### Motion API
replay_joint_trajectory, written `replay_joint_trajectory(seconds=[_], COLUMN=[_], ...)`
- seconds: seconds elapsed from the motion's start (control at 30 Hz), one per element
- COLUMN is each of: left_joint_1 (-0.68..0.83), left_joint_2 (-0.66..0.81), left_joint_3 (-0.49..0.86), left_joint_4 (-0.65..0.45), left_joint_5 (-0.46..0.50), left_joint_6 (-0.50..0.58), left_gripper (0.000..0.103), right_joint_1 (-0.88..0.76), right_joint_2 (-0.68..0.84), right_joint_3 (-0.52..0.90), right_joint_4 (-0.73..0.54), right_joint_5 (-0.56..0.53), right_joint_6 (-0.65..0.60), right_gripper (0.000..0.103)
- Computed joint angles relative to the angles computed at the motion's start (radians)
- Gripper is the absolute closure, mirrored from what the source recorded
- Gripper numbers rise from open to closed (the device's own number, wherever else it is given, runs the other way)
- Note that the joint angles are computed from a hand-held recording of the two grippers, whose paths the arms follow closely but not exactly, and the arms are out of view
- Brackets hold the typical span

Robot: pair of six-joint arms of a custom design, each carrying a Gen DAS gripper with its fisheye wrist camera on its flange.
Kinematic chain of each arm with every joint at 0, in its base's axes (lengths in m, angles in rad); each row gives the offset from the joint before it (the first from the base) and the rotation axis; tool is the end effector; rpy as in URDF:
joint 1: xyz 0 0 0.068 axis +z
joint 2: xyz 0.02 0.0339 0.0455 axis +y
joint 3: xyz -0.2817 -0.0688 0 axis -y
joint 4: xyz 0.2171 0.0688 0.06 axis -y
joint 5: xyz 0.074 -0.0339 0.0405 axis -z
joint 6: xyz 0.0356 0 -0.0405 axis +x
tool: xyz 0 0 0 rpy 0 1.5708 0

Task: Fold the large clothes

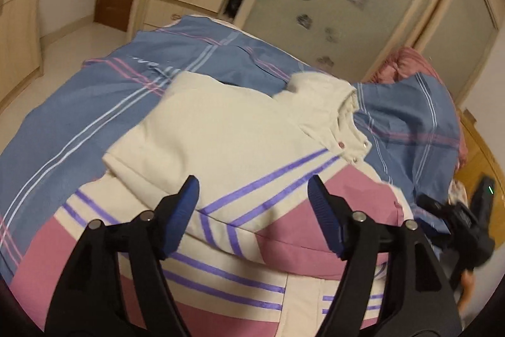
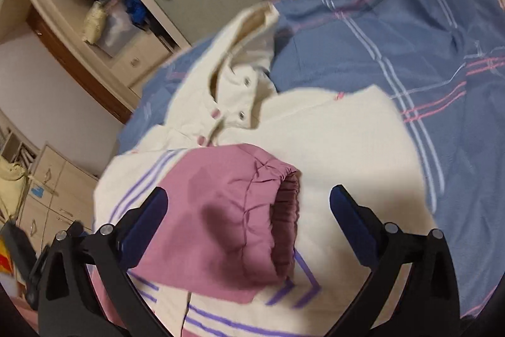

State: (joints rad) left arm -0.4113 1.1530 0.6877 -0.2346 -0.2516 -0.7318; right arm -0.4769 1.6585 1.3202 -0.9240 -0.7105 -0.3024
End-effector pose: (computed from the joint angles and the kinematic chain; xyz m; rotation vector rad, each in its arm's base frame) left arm 0.1957 -0.0757 0.2573 -0.4922 2.2112 -0.3286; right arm 0.2772 -0.1171 0.2824 0.0743 2.5076 0.7116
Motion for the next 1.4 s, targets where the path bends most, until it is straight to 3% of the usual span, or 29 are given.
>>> replay_joint_trajectory(seconds=[0.03,0.07,0.1,0.13,0.23,0.3,0.37,0.5,0.6,0.63,0.67,0.7,0.8,0.83,0.87,0.93,1.0,1.07,1.23,1.33,1.4], left_joint_1=[0.010,0.021,0.034,0.048,0.112,0.120,0.119,0.114,0.094,0.094,0.096,0.100,0.051,0.030,0.018,0.026,0.066,0.101,0.138,0.108,0.079], left_joint_2=[0.018,0.042,0.072,0.103,0.121,0.126,0.146,0.268,0.288,0.260,0.223,0.165,0.019,0.002,-0.002,0.032,0.094,0.166,0.222,0.211,0.158], left_joint_3=[-0.014,-0.033,-0.049,-0.057,-0.116,-0.129,-0.134,-0.088,-0.075,-0.084,-0.094,-0.117,-0.151,-0.149,-0.149,-0.151,-0.166,-0.162,-0.159,-0.157,-0.174], left_joint_4=[0.025,0.050,0.063,0.072,0.154,0.182,0.218,0.247,0.243,0.233,0.219,0.215,0.187,0.178,0.184,0.214,0.273,0.300,0.335,0.323,0.312], left_joint_5=[0.019,0.036,0.047,0.054,0.133,0.109,0.084,0.068,0.040,0.047,0.058,0.074,-0.001,-0.035,-0.050,-0.006,0.089,0.144,0.183,0.137,0.096], left_joint_6=[0.013,0.016,0.003,-0.016,-0.036,-0.043,-0.040,-0.020,-0.015,-0.025,-0.040,-0.059,-0.067,-0.050,-0.032,-0.016,-0.019,-0.025,-0.035,-0.044,-0.060], left_gripper=[0.033,0.036,0.045,0.046,0.044,0.041,0.037,0.035,0.034,0.034,0.034,0.034,0.034,0.034,0.033,0.033,0.033,0.033,0.031,0.031,0.031], right_joint_1=[0.028,0.049,0.088,0.119,0.212,0.241,0.274,0.256,0.195,0.183,0.161,0.130,0.040,0.048,0.083,0.200,0.317,0.405,0.477,0.485,0.447], right_joint_2=[0.020,0.047,0.060,0.042,-0.027,-0.040,-0.059,0.046,0.021,-0.026,-0.107,-0.176,-0.357,-0.382,-0.386,-0.351,-0.308,-0.244,-0.130,-0.105,-0.130], right_joint_3=[0.003,0.014,0.011,-0.016,-0.057,-0.054,-0.072,-0.043,-0.100,-0.124,-0.166,-0.208,-0.260,-0.250,-0.235,-0.219,-0.254,-0.307,-0.382,-0.337,-0.325], right_joint_4=[0.004,-0.019,-0.011,0.038,0.162,0.225,0.313,0.244,0.199,0.200,0.229,0.270,0.277,0.245,0.203,0.155,0.199,0.278,0.465,0.434,0.387], right_joint_5=[0.009,0.009,0.033,0.047,0.098,0.090,0.167,0.287,0.254,0.270,0.295,0.267,0.117,0.094,0.100,0.174,0.278,0.370,0.461,0.469,0.420], right_joint_6=[0.016,0.001,0.010,0.034,0.090,0.127,0.146,0.147,0.017,-0.006,-0.006,-0.003,-0.029,-0.040,-0.056,-0.060,-0.016,0.042,0.116,0.124,0.117], right_gripper=[0.047,0.070,0.088,0.091,0.093,0.093,0.093,0.091,0.075,0.047,0.031,0.027,0.028,0.033,0.039,0.068,0.075,0.075,0.077,0.076,0.077])
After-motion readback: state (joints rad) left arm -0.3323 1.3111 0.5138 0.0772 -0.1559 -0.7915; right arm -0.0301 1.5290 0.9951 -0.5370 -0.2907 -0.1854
